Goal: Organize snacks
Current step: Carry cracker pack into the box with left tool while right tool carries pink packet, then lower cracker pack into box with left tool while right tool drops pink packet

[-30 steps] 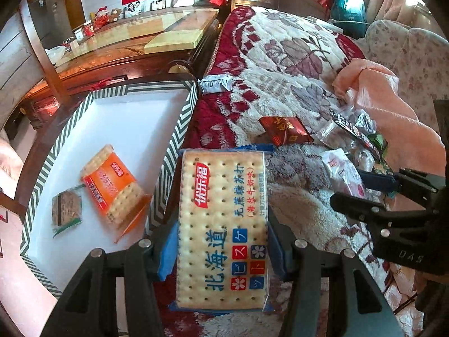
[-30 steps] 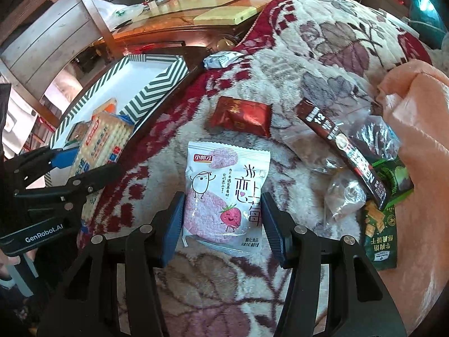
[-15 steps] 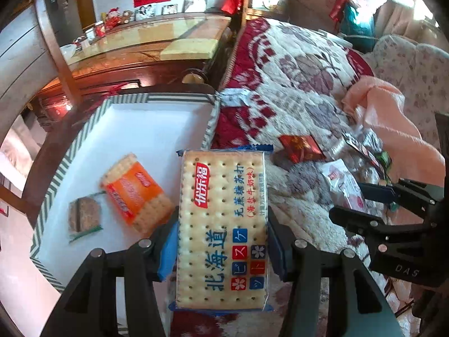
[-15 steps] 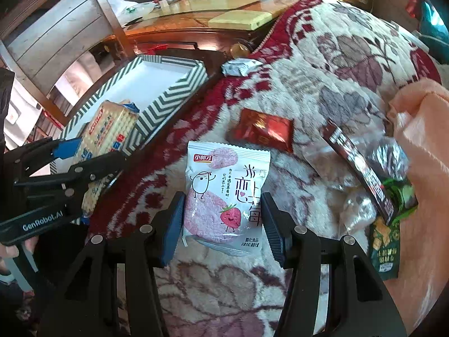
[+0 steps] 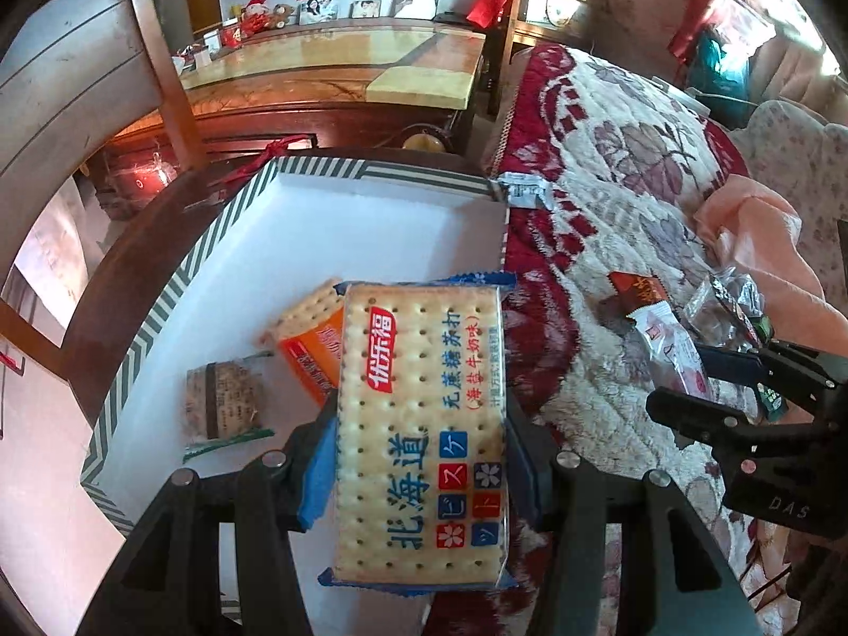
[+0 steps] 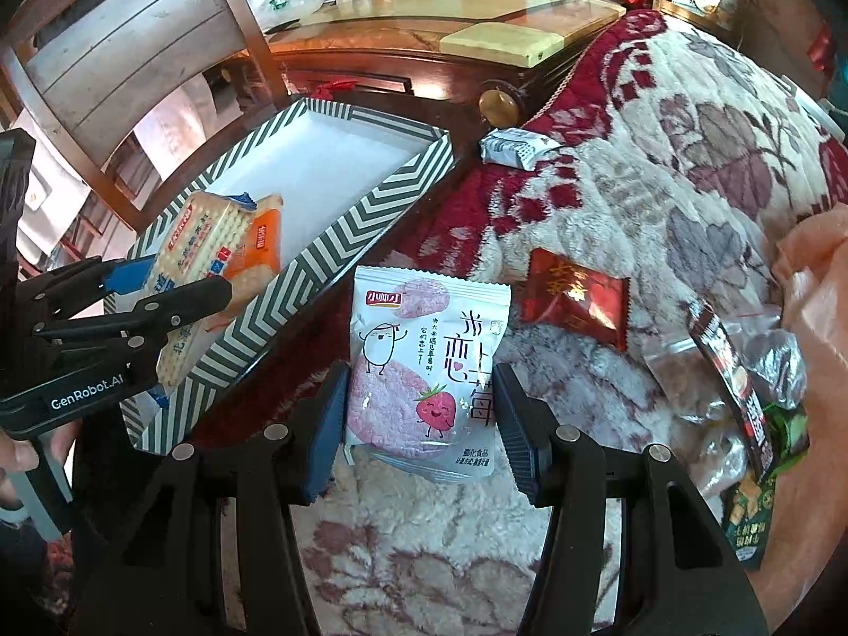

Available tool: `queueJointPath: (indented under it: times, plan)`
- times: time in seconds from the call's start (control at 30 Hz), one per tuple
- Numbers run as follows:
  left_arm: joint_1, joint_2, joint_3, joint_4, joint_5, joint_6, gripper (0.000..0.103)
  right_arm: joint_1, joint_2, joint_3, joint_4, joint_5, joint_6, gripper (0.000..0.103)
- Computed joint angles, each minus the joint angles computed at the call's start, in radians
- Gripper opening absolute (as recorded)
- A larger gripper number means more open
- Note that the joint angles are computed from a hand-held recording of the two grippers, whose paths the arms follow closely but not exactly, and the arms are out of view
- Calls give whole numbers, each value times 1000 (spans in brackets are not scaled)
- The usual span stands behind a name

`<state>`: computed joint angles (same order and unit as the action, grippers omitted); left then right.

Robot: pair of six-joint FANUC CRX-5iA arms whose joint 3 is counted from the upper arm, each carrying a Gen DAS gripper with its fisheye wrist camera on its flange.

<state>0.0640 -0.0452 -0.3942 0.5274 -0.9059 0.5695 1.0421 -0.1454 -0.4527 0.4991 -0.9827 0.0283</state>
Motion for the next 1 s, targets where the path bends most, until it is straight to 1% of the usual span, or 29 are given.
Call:
queueJointPath:
  times: [0.17, 0.37, 0.6, 0.7, 0.8, 1.0]
  plan:
    - [19, 21, 16, 8, -14, 1, 57, -19, 25, 28, -7, 12, 30, 53]
    - [43, 37, 35, 7, -5, 13, 57, -56, 70, 88, 4, 37, 96, 53]
    - [64, 61, 54, -36, -14, 48, 57, -120, 156, 197, -15, 87, 230, 53]
    - [67, 69, 57, -50, -17, 65, 57, -156, 212, 270, -70, 102, 332, 53]
    - [66, 74, 55, -70, -11, 79, 57, -188, 286, 354, -125, 89, 433, 53]
    - [66, 98, 71, -111, -8, 119, 57, -230, 395, 472, -208, 57, 557, 53]
